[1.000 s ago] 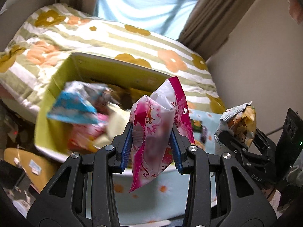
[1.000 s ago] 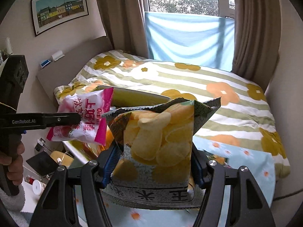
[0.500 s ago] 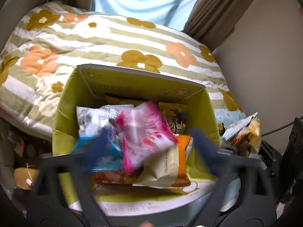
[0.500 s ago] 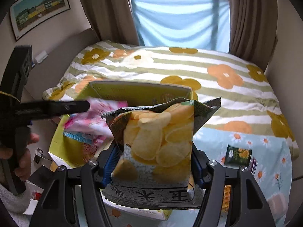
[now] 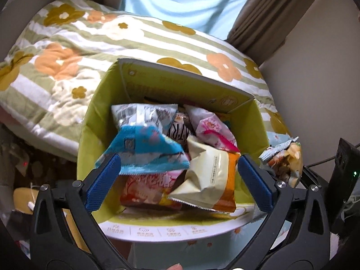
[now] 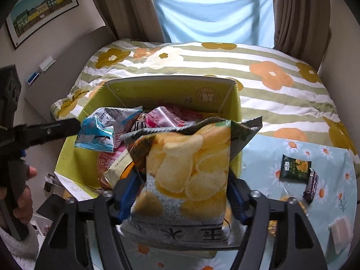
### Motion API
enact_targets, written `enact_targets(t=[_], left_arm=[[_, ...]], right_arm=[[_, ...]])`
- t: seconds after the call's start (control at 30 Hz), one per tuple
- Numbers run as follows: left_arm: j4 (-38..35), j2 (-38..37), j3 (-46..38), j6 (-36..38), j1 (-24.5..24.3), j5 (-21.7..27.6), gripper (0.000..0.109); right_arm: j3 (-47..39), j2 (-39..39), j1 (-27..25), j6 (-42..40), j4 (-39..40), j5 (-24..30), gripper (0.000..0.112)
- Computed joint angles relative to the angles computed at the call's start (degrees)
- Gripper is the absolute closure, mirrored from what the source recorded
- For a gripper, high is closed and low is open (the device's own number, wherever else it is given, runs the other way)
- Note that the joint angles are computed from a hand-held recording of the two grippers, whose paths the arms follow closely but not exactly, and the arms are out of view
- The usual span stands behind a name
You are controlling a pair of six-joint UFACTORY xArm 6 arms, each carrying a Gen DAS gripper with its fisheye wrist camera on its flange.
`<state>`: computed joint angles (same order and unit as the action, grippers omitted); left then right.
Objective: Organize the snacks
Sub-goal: 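Carry both bags over the yellow box and open both tools to drop them, then move both tools back toward the waffle and chocolate bars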
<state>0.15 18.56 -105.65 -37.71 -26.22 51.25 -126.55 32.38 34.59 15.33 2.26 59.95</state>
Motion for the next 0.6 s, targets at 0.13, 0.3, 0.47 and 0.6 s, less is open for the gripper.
enact_targets(t=[0.13, 0.3, 0.47, 0.6], left_arm=[[1.13, -1.98, 2.86, -1.26, -0.51, -0.79, 0.006], [1.65, -3.20, 4.91, -2.00, -1.05, -0.88, 0.006], [1.75, -3.64, 5.34, -1.73, -1.49, -0.77, 0.006], [2.25, -3.36, 4.23, -1.21, -2.13, -0.28, 0.006]], right_arm=[[6.27, -3.11, 1.01, 0.45, -3.56, -5.59, 0.012], [12.93, -6.69, 1.50, -0.75, -3.50, -10.31, 0.011], [15.08, -8.25, 1.93, -1.06, -4.42, -12.84, 0.011], [16.60, -9.87, 2.04, -0.81, -5.84, -13.58, 0.011]])
